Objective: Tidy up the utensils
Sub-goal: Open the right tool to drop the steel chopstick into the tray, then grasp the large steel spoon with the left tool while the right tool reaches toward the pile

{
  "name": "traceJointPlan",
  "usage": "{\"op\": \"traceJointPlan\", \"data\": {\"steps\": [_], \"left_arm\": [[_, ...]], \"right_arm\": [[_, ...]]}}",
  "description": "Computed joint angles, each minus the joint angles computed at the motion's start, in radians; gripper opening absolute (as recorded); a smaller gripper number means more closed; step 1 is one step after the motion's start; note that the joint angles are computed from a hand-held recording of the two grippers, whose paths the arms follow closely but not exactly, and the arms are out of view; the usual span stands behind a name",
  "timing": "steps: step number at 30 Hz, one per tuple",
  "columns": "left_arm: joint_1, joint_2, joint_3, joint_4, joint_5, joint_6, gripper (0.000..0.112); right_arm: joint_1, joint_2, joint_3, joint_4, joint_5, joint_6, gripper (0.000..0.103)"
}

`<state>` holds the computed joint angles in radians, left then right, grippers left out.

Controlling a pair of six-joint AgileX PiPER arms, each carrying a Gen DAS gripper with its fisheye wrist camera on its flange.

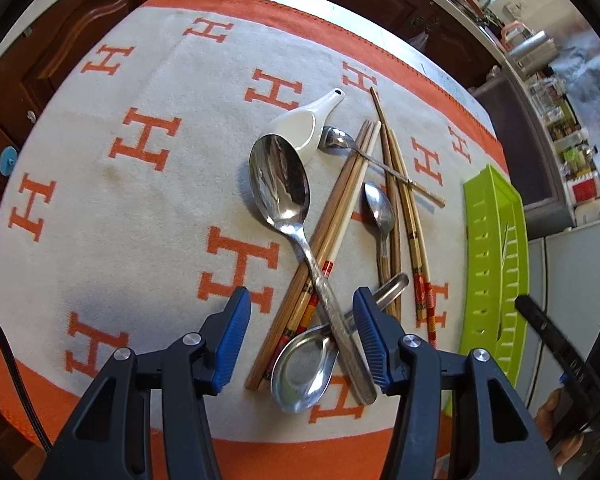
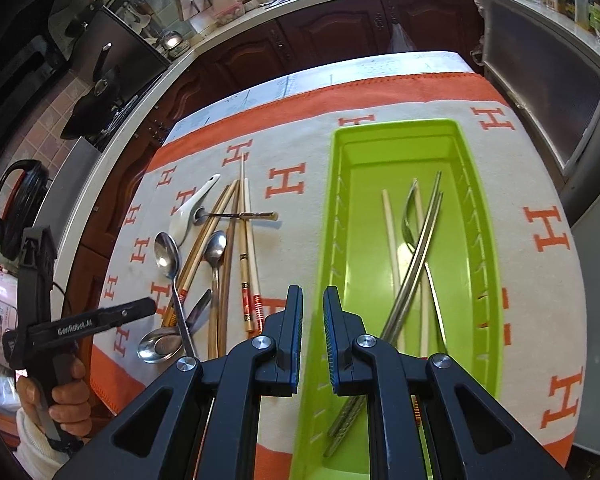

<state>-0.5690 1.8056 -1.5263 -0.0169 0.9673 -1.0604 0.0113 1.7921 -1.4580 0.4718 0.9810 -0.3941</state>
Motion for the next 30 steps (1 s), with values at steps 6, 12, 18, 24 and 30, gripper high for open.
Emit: {"op": "traceJointPlan", "data": {"steps": [6,12,18,24,30], "left_arm": [[0.057,-0.005,0.078,-0.071,-0.144,0.012,0.044],[0.061,-0.016,0.146,-0.011,-0.242,-0.041,0.044],[0.054,-0.021,0.184,0.114,-0.324,-0.084,0.044],[0.06,-0.022,0.229,0.215,-0.43,-0.08,0.044],[0.058,-0.037,0.302,0.328,-0.563,-0.121,0.044]], "right_arm": [[0.006,-0.003,0.013,0.012,-0.009,-0.01,0.011],[0.001,-0.011,0.02,0.02,-0.014,-0.034,0.011],[0.011,-0.035,0.041,0.021,-0.024,-0.047,0.011],[0.024,-0.061,0.065,0.021,-0.039,-0.048,0.011],[0.037,-0.066,0.069,-0.001,-0.05,-0.028,0.011]]}}
